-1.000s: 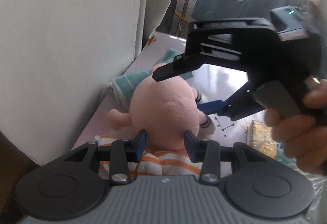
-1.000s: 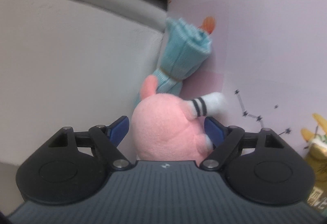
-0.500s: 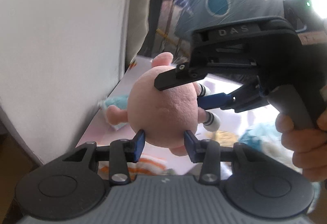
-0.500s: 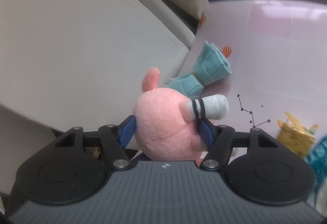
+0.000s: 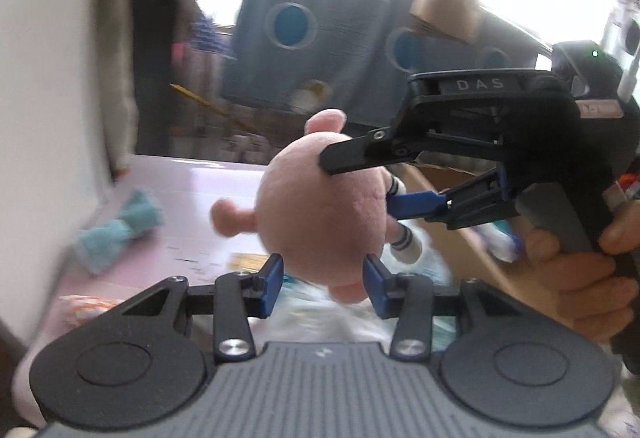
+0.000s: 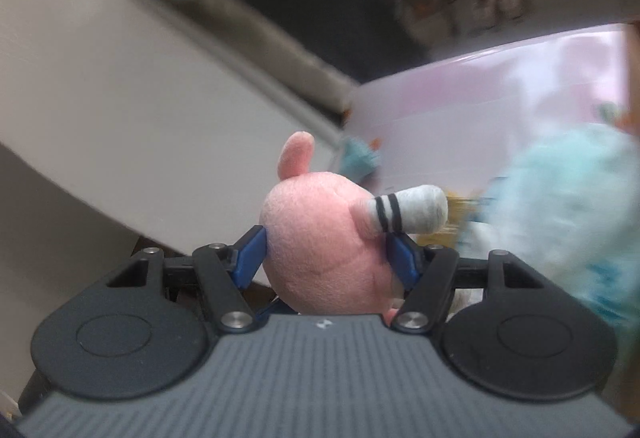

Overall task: Organize soft objects
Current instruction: 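Lift the pink plush toy with the right gripper and place it into the box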

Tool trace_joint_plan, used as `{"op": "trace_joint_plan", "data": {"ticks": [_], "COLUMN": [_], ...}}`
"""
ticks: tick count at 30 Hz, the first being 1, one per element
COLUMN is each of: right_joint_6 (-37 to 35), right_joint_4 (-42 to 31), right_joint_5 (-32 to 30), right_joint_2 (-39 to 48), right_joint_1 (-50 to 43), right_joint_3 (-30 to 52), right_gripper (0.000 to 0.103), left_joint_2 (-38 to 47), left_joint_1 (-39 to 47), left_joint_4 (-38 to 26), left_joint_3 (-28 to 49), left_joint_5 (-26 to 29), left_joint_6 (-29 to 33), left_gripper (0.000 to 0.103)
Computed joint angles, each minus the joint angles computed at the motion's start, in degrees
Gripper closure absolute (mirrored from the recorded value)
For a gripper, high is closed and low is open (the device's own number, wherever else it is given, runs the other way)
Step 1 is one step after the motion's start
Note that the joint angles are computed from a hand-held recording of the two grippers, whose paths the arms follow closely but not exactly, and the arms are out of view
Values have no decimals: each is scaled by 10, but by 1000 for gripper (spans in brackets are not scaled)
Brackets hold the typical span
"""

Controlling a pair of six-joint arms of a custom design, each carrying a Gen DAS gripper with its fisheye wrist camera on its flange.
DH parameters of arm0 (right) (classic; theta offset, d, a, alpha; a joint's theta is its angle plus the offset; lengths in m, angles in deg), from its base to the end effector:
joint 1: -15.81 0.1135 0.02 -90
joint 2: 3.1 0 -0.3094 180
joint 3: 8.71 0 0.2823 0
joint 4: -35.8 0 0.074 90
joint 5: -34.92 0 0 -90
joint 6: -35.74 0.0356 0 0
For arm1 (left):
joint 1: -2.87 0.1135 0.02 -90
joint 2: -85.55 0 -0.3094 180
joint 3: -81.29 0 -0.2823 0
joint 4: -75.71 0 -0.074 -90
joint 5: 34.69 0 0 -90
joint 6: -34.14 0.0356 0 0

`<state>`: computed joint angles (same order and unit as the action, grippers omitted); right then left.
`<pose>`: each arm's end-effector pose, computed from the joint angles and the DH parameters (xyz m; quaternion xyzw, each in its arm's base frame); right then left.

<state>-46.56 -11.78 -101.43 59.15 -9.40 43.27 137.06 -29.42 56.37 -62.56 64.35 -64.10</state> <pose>0.1975 -0.0645 0.2535 0.1457 0.8780 0.3350 0.3091 0.1571 -0.1059 0.2188 0.2197 0.8560 -0.2257 0.4098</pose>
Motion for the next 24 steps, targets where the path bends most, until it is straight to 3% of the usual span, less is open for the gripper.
{"op": "trace_joint_plan", "data": {"ticks": [6,8,15,21,24], "right_joint_6": [-308,-373,-394,-425,-493], "right_joint_4": [-241,-254,-44,273,366], "right_joint_5": [-70,-59,100,331,400], "right_joint_2": [29,56,76,92,100], "right_joint_1": [-344,-425,-483,-335,-281], "right_joint_3": [66,91,67,-73,-133], "right_gripper": [39,39,38,37,35], "left_joint_2": [21,34,30,18,11], "left_joint_1": [-113,-124,-83,-38,-29], "left_joint_4": [9,14,-1,-32,-41], "left_joint_3": [-5,-8,-31,-27,-25], "left_joint_5": [-56,-67,-70,-60,-60], "left_joint_6": [-29,-30,-16,-8,0], "left_gripper": [55,55,56,56,56]}}
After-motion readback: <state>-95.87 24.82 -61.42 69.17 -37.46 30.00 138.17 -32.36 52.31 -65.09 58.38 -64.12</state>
